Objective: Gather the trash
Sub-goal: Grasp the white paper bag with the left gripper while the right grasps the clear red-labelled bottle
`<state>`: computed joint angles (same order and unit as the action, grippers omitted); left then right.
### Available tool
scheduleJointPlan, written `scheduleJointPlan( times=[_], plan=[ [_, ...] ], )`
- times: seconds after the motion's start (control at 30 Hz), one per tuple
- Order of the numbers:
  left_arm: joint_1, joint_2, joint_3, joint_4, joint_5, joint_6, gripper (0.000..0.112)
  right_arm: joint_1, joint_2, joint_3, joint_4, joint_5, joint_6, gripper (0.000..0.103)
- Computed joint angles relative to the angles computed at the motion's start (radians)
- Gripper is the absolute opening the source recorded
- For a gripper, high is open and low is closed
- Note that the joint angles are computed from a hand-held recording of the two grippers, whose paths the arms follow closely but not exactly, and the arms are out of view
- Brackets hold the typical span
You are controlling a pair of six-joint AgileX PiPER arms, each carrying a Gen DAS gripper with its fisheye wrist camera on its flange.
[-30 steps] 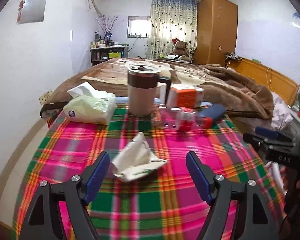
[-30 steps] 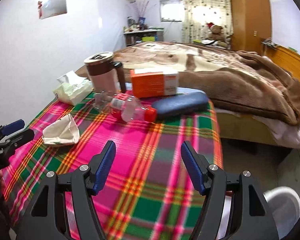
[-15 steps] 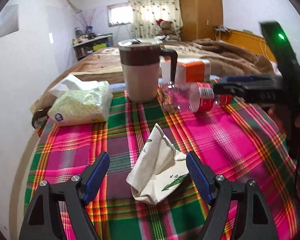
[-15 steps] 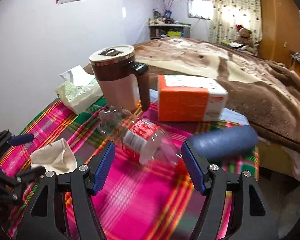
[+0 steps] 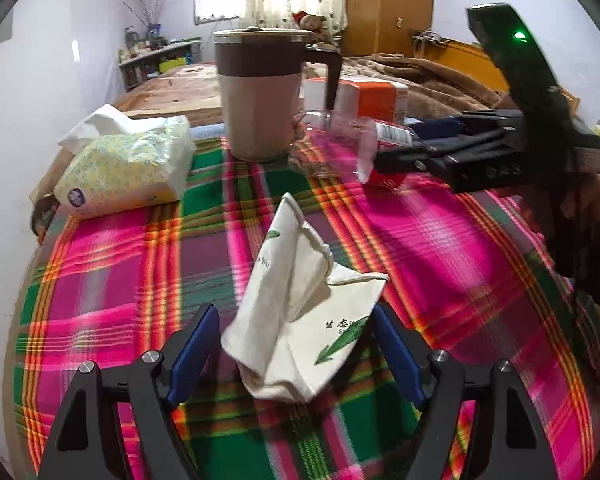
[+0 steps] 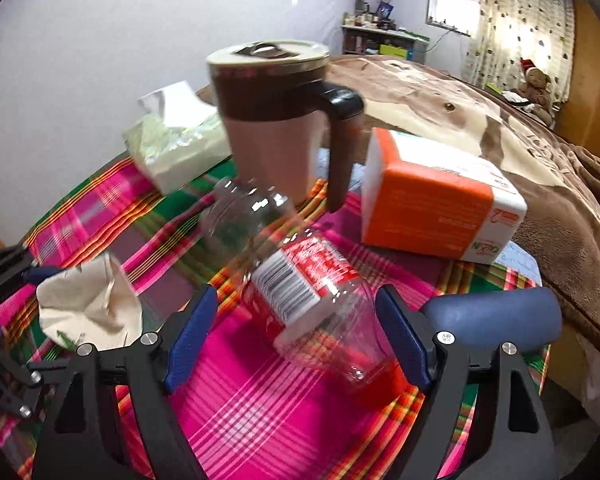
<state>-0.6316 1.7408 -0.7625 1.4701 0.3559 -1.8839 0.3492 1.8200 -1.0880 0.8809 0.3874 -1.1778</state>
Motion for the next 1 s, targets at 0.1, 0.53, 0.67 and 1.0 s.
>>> scheduleJointPlan(
  times=[0.1,0.53,0.67,1.0],
  plan=[
    [-0.013,0.004,-0.005,0.000,0.061,0.000,0.079,0.019,-0.013,0.003,-0.090,-0.010,0.082,0.082],
    [0.084,-0.035,0.052,0.077,-0.003,-0.168,0.070,0.051,0.075,-0.107,-0.369,0.005,0.354,0.083],
    [0.086,-0.036,0.056,0.083,-0.009,-0.178,0.053,0.082,0.056,-0.078,-0.465,-0.032,0.453,0.083],
    [0.044,-0.072,0.080,0.046,0.027,-0.197,0.045,0.068,-0.020,0.003,-0.291,-0.016,0.397,0.081]
  ],
)
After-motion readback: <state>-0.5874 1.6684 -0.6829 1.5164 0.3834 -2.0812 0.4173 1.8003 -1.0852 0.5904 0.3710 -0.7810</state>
